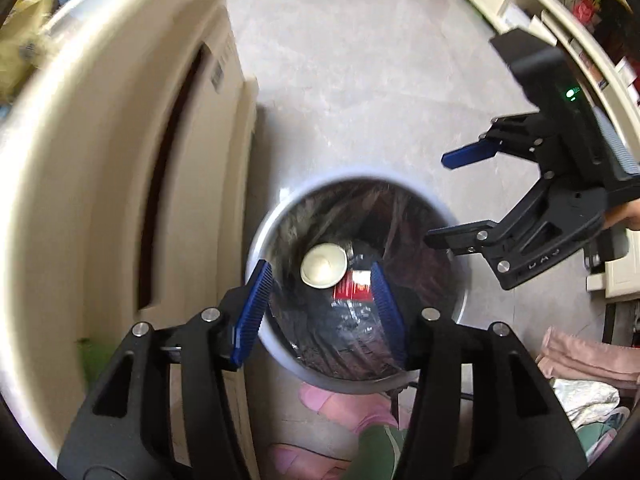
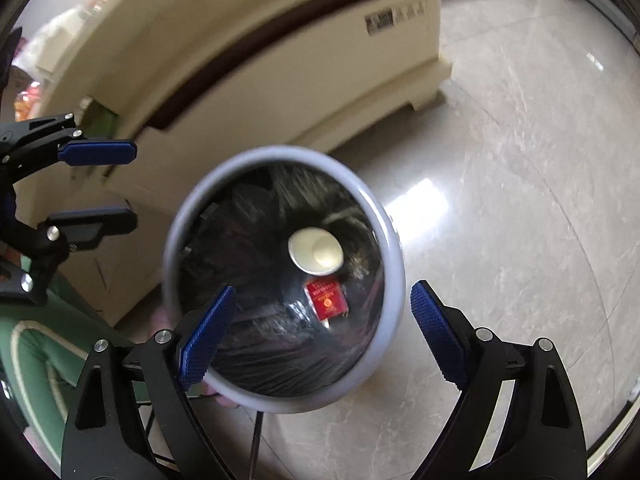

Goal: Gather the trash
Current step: 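Return both tools to the table toward the orange-label bottle and paper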

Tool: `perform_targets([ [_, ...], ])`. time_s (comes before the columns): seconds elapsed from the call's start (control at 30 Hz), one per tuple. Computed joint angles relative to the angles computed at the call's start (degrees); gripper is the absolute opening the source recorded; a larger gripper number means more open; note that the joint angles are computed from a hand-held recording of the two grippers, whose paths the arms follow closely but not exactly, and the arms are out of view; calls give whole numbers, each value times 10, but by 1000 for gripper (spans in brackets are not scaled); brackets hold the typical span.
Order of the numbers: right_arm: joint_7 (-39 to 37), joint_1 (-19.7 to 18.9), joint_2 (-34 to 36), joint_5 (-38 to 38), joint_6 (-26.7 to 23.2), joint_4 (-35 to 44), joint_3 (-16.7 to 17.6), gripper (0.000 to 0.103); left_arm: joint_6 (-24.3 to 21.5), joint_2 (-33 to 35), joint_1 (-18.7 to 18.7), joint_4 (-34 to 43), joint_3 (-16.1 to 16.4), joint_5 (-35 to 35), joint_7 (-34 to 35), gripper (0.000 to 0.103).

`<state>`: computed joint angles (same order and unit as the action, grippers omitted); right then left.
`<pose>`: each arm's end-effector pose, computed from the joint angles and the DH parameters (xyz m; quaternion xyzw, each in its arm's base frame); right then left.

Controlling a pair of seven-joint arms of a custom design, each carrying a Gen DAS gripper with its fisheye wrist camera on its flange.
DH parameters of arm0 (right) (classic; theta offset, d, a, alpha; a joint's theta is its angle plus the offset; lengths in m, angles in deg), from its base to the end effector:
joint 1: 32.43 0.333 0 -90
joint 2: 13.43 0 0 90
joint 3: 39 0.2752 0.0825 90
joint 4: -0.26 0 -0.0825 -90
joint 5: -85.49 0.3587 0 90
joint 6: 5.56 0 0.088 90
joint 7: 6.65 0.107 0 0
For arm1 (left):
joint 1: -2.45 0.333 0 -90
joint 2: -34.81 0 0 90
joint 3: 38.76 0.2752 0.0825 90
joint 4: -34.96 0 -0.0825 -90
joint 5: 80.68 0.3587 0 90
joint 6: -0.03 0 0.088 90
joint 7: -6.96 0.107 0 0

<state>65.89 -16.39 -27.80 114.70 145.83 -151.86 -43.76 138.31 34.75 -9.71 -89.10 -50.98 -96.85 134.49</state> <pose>0.4163 0.0714 0.3240 -0.7210 0.6657 0.0208 0.1911 0.4889 -0.2233 0.3943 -0.3282 0.9306 -0.1594 0.0306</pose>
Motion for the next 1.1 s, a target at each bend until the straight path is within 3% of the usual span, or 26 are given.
perform_targets([
  [0.13, -26, 13, -54, -6, -9, 7, -2, 88, -12, -67, 16, -16, 23, -80, 48, 51],
  [0.27, -56, 51, -77, 2, -12, 60, -5, 88, 10, -153, 41, -46, 59, -119, 71, 74],
  [0.43, -111, 109, -28, 43, -9, 181, 3, 88, 34, -233, 88, -77, 98, -108, 79, 84],
  [0.57, -145, 121, 50, 81, -23, 302, 32, 88, 59, -257, 135, -93, 121, -68, 87, 94],
  [0.7, -137, 109, 137, 83, -45, 419, 73, 88, 53, -247, 161, -85, 156, -62, 124, 96],
  [0.93, -41, 92, 295, -10, -90, 619, 128, 88, 3, -153, 201, -2, 181, -88, 196, 96],
  [1.1, 24, 78, 379, -70, -140, 735, 149, 88, -87, -79, 228, 83, 186, -150, 259, 96],
])
